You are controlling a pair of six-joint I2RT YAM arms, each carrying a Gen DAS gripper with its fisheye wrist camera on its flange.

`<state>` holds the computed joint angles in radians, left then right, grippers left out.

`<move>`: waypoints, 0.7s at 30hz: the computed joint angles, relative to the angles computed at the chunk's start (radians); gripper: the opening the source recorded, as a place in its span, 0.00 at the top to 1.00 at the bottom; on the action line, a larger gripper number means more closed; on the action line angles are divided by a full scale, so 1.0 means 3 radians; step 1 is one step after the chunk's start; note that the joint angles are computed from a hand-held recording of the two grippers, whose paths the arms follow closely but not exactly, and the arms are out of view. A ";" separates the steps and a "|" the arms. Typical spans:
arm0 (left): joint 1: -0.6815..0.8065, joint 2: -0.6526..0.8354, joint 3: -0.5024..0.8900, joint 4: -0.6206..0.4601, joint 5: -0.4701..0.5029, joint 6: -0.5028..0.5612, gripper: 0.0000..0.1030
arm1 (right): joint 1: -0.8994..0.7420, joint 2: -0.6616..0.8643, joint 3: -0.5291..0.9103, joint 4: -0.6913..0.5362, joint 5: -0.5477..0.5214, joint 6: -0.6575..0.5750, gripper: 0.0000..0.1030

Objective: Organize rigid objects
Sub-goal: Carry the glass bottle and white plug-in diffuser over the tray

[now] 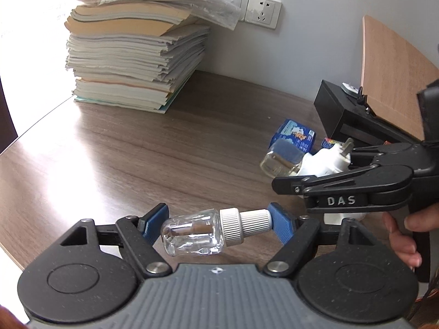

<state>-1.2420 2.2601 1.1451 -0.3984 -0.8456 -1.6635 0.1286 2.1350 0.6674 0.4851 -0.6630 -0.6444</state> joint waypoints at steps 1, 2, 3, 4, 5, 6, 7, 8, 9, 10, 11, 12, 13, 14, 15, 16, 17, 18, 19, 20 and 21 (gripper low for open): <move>0.0003 -0.0010 0.0015 -0.0007 -0.0021 0.0027 0.22 | -0.0037 -0.0084 -0.0059 0.0022 -0.0033 0.0063 0.31; 0.0009 -0.0026 0.0020 0.0002 -0.0040 0.0068 0.22 | -0.0078 -0.0175 -0.0115 0.0008 -0.0059 0.0081 0.31; 0.0013 -0.0035 0.0042 0.0005 -0.0060 0.0122 0.22 | -0.0108 -0.0264 -0.0195 0.0055 -0.0050 0.0106 0.31; 0.0019 -0.0047 0.0055 0.0019 -0.0080 0.0181 0.22 | -0.0134 -0.0356 -0.0293 0.0147 -0.0015 0.0155 0.31; 0.0023 -0.0057 0.0068 0.0042 -0.0106 0.0244 0.22 | -0.0180 -0.0444 -0.0378 0.0199 0.0000 0.0198 0.31; 0.0028 -0.0066 0.0082 0.0071 -0.0125 0.0311 0.22 | -0.0225 -0.0518 -0.0441 0.0223 0.0016 0.0246 0.31; 0.0035 -0.0075 0.0096 0.0097 -0.0136 0.0377 0.22 | -0.0273 -0.0587 -0.0515 0.0259 0.0047 0.0296 0.31; 0.0042 -0.0083 0.0113 0.0133 -0.0146 0.0457 0.22 | -0.0324 -0.0655 -0.0589 0.0304 0.0084 0.0340 0.31; 0.0047 -0.0083 0.0139 0.0159 -0.0156 0.0531 0.22 | -0.0389 -0.0727 -0.0662 0.0336 0.0122 0.0375 0.31; 0.0054 -0.0083 0.0161 0.0188 -0.0156 0.0605 0.22 | -0.0461 -0.0800 -0.0724 0.0336 0.0158 0.0397 0.31; 0.0060 -0.0077 0.0190 0.0227 -0.0157 0.0690 0.22 | -0.0542 -0.0861 -0.0792 0.0352 0.0184 0.0415 0.31; 0.0066 -0.0066 0.0217 0.0274 -0.0154 0.0781 0.22 | -0.0606 -0.0911 -0.0856 0.0396 0.0227 0.0450 0.31; 0.0071 -0.0053 0.0249 0.0319 -0.0148 0.0868 0.22 | -0.0696 -0.0962 -0.0926 0.0436 0.0249 0.0466 0.31; 0.0075 -0.0038 0.0282 0.0371 -0.0136 0.0959 0.22 | -0.0787 -0.1017 -0.0994 0.0460 0.0257 0.0479 0.31; 0.0077 -0.0021 0.0318 0.0419 -0.0127 0.1048 0.22 | -0.0872 -0.1054 -0.1050 0.0492 0.0264 0.0506 0.31; 0.0075 -0.0006 0.0353 0.0472 -0.0122 0.1147 0.22 | -0.0981 -0.1091 -0.1112 0.0529 0.0245 0.0528 0.31; 0.0073 0.0012 0.0393 0.0521 -0.0113 0.1245 0.22 | -0.1088 -0.1129 -0.1159 0.0538 0.0212 0.0542 0.31; 0.0076 0.0025 0.0420 0.0585 -0.0090 0.1348 0.22 | -0.1186 -0.1170 -0.1191 0.0510 0.0183 0.0534 0.31; 0.0075 0.0041 0.0454 0.0650 -0.0062 0.1450 0.22 | -0.1295 -0.1224 -0.1234 0.0473 0.0171 0.0513 0.31; 0.0071 0.0058 0.0488 0.0711 -0.0040 0.1542 0.22 | -0.1409 -0.1266 -0.1283 0.0473 0.0160 0.0490 0.31; 0.0061 0.0080 0.0526 0.0761 -0.0029 0.1629 0.22 | -0.1502 -0.1297 -0.1335 0.0500 0.0164 0.0473 0.31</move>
<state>-1.2237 2.2840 1.3029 -0.1703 -0.8545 -1.1747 -0.3218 1.7460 0.2669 0.6351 -0.6136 -0.5024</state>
